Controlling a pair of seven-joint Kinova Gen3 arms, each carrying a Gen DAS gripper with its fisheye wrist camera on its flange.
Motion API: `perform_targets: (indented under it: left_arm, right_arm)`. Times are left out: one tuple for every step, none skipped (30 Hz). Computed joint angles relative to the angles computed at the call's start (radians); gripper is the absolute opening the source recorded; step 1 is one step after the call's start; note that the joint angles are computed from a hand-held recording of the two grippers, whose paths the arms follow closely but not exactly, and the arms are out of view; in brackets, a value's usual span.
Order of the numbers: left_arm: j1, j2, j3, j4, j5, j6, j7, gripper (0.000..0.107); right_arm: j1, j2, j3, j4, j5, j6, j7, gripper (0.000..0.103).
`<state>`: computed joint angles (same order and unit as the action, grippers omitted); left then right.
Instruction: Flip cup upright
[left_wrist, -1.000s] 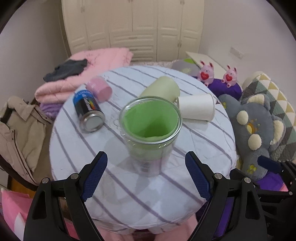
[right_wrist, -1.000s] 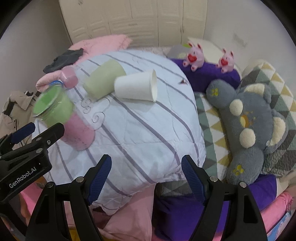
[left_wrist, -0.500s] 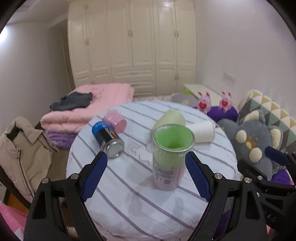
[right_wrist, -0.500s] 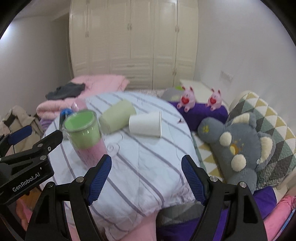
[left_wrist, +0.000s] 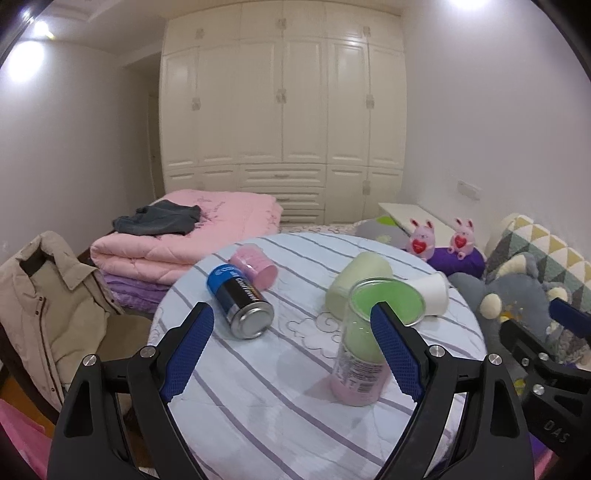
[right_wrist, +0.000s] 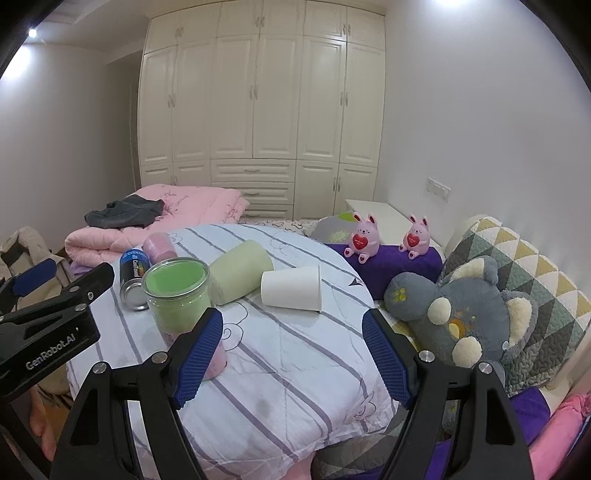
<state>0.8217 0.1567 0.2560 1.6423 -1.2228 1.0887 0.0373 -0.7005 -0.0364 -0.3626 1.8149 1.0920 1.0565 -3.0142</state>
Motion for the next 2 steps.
perform_targets:
  left_arm:
    - [0.002, 0.004, -0.001, 0.000, -0.005, 0.009, 0.006, 0.091]
    - [0.004, 0.004, -0.001, 0.003, -0.009, 0.008, 0.014, 0.094]
  right_arm:
    - [-0.002, 0.004, -0.002, -0.004, -0.001, 0.007, 0.004, 0.079]
    - [-0.004, 0.007, -0.002, -0.006, 0.002, 0.011, 0.006, 0.079]
